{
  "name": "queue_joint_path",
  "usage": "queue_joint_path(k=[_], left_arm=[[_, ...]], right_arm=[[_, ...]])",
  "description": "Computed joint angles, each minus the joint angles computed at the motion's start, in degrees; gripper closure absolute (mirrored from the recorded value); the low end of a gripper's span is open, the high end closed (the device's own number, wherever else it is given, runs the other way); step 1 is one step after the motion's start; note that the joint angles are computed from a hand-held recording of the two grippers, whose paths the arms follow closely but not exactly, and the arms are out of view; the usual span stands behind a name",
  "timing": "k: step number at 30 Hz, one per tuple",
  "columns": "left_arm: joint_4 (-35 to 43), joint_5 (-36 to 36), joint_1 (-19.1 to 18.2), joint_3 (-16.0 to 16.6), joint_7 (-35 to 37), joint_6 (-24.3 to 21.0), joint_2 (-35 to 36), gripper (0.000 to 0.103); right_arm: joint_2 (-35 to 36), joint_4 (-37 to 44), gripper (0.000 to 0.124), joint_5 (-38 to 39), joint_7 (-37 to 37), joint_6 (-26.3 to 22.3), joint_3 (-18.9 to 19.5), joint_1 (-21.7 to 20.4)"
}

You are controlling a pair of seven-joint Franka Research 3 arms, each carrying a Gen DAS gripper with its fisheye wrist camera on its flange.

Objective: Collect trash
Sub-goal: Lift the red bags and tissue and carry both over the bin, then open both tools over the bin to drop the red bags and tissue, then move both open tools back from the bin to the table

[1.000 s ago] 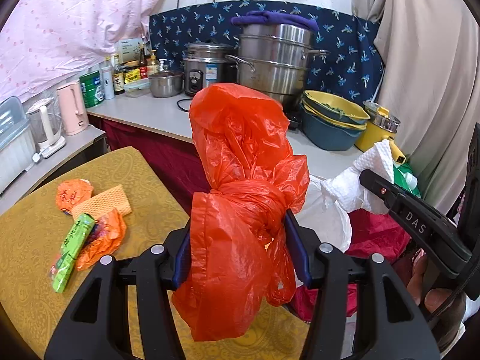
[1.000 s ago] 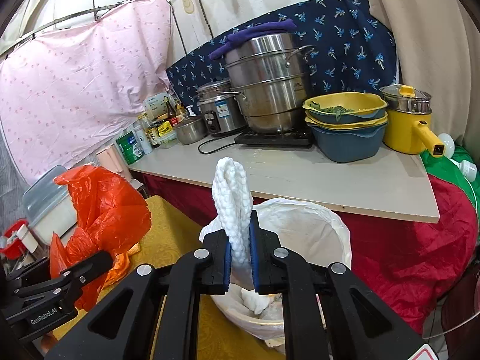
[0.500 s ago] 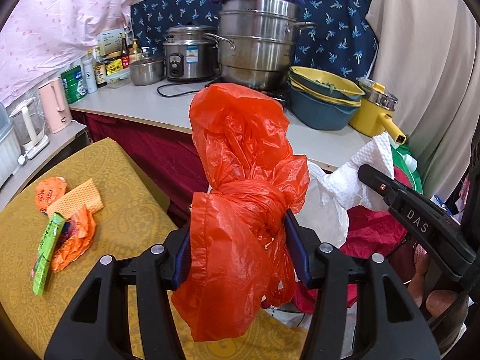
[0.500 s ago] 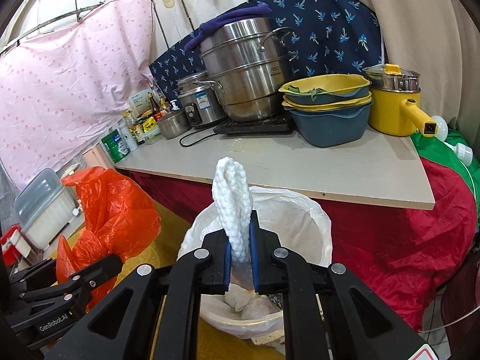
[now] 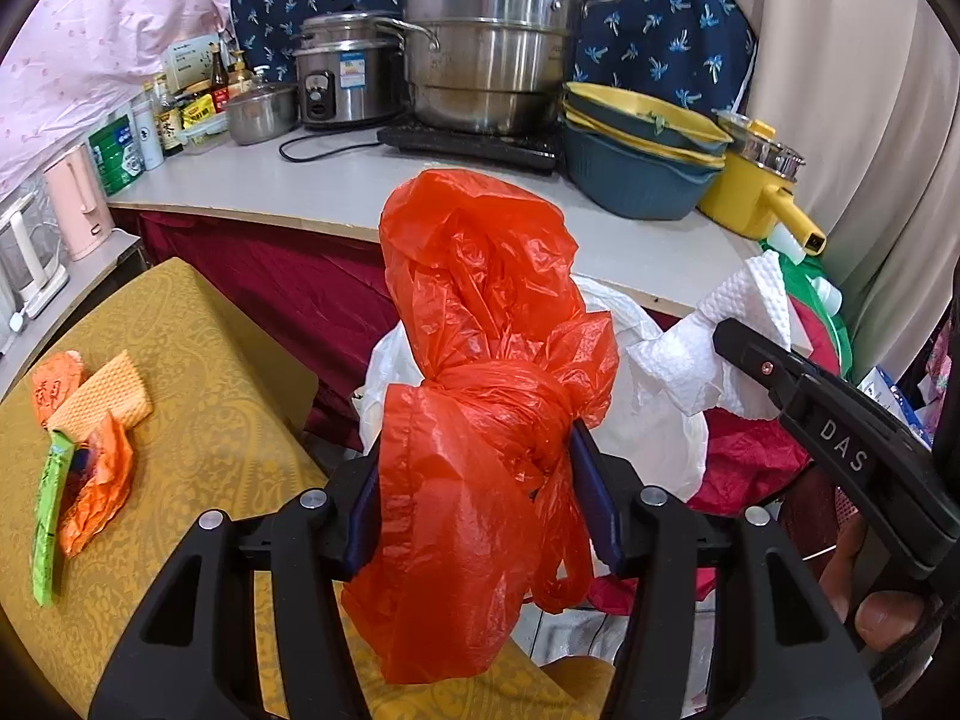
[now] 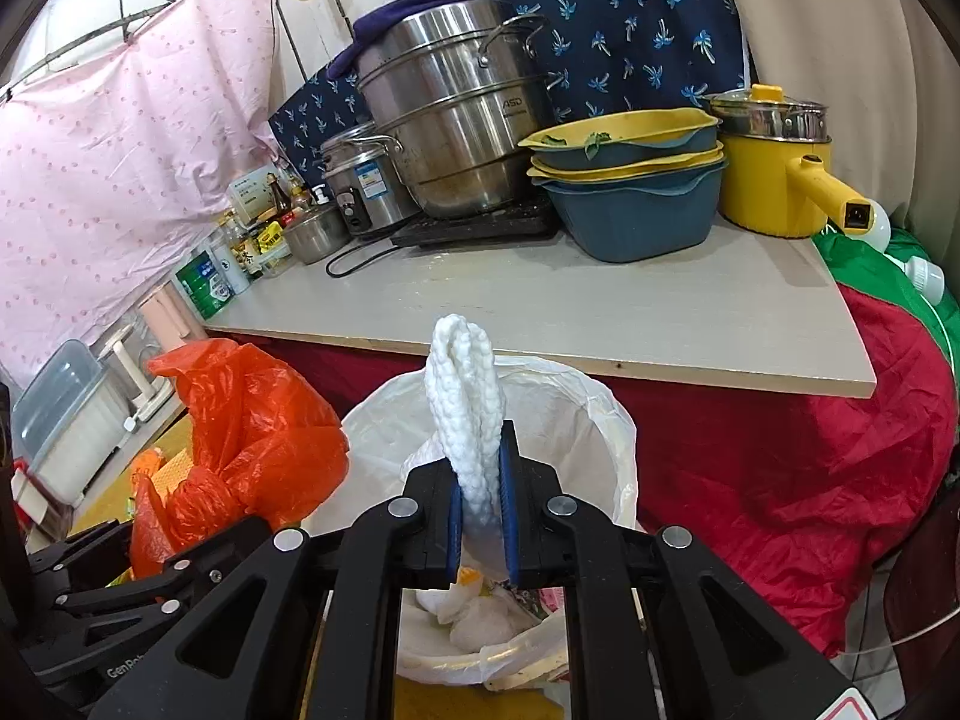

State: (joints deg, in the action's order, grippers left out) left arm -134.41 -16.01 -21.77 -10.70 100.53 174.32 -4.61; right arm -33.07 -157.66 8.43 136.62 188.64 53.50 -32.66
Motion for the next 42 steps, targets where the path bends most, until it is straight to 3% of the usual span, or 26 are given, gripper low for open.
queue_joint_path(k=[5,12,22,31,42], left_arm=[[2.1,0.6,0.9,-1.1,-0.7,-0.1,2.7,0.049],[3.1,5.2,3.7,-2.9,-6.0,1.4,4.4,0.030],[2.3,1.4,4.6,-2.6,-3.9,1.1,2.8,0.030],[-1.1,-4.0,1.6,1.8,0.0,1.8,-1.9,0.026],[-6.2,-1.9,-1.5,9.3,-2.0,3.2,-8.7,0.023]], right_arm=[[2.3,0.8,0.112,-0.3,-0.8,0.9,1.4,-2.4],[3.5,2.1,0.099,1.0,-1.9,2.5,5.2,-6.4],[1.2,3.0,0.091,2.6,-2.7,1.6,5.6,-5.7],[-2.6,3.9,0.086,0.2,0.4,-1.2,4.9,-3.3],[-6.5,8.0,0.081,-5.4,5.3,-5.6,5.1,-1.5]])
